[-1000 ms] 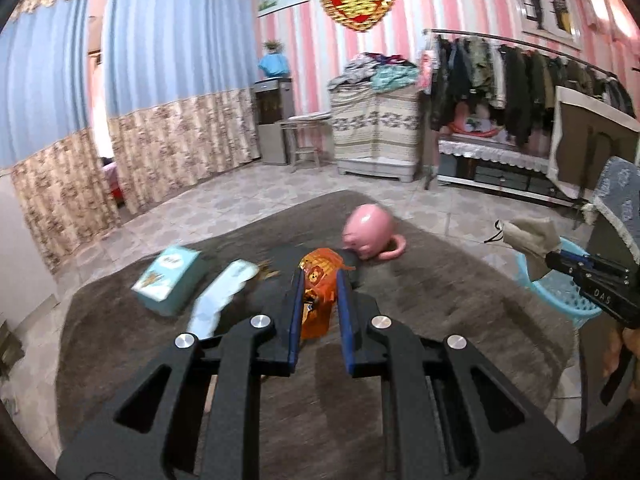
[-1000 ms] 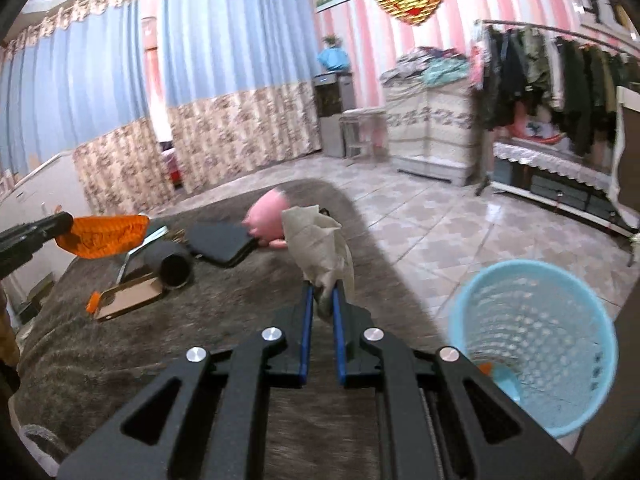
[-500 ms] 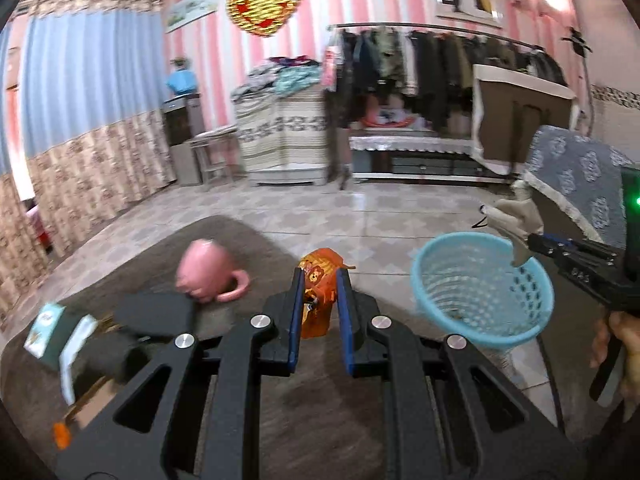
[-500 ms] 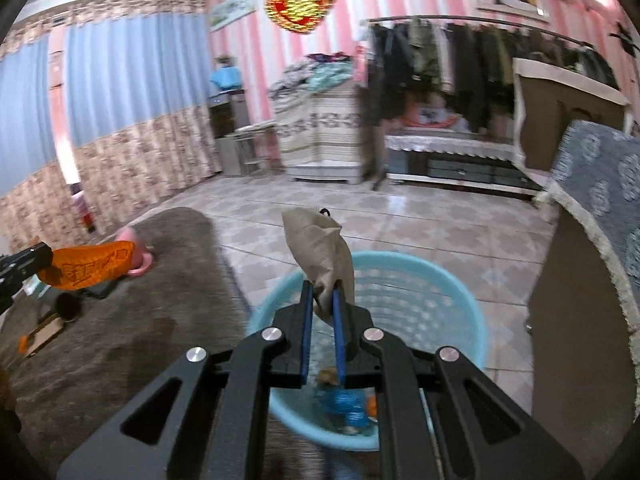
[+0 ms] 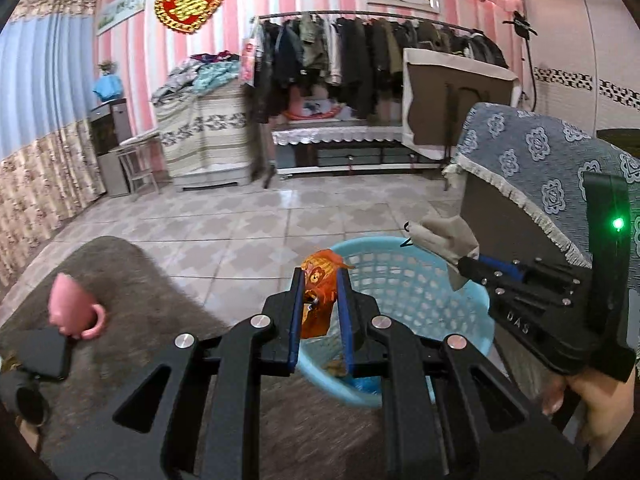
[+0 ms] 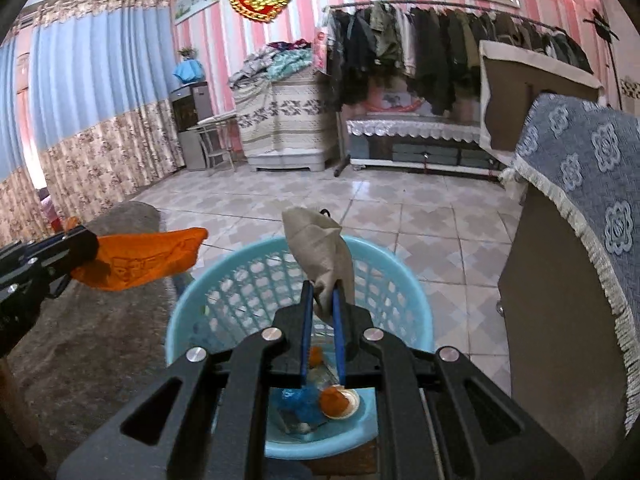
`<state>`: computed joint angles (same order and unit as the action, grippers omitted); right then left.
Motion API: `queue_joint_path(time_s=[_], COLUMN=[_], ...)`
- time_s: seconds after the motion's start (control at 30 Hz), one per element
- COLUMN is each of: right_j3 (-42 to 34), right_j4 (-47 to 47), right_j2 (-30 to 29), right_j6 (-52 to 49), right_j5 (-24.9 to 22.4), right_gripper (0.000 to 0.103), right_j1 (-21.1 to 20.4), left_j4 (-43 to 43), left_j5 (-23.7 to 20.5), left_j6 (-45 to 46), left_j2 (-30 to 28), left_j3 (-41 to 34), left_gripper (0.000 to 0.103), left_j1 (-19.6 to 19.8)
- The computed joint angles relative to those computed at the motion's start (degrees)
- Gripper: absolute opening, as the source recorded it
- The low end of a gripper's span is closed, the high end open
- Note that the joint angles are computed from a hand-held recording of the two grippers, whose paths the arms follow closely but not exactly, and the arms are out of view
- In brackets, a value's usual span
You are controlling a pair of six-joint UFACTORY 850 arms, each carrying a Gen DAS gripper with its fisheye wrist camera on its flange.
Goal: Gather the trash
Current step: 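Carry the snack bag and cloth over the blue basket with both grippers, then open the left gripper to drop the snack bag into the basket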
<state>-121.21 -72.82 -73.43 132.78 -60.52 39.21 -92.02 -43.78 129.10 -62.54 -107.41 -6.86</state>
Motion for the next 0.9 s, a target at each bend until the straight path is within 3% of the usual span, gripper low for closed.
queue_joint_path(time_s=[0.27,0.47,0.63,0.73,0.9], right_j3=[7.4,8.3,5.8,3.8,-3.7], right_j4=[-1.0,-1.4,-0.8,-1.1,0.4], right_j2=[3.2,3.4,1.9,0.7,-3.6], right_j6=[8.5,10.2,8.1,7.7,2.0], right_j5=[1.3,2.4,3.1,3.2,2.6], right_gripper=[0.010,0.010,0.010,0.010,0.012], right_j1=[-0.5,-1.1,-1.4,-1.5,-1.8], left_j4=[3.1,3.9,0.2,-4.6,-2.7], left_j5=[2.1,5.7,8.3,10.7,12.1], left_j6=[-2.9,-6.1,-6.0,-1.9,-6.3], left_j2=[-3.5,-7.1,-8.9,-9.3,-10.9], left_j3=[-4.5,-10.3,-13.0,-13.4,-16.6], left_gripper=[0.018,0.049,0.082,0.092,0.094], left_j1=[-3.5,-4.9,-4.1,-3.5,-2.0])
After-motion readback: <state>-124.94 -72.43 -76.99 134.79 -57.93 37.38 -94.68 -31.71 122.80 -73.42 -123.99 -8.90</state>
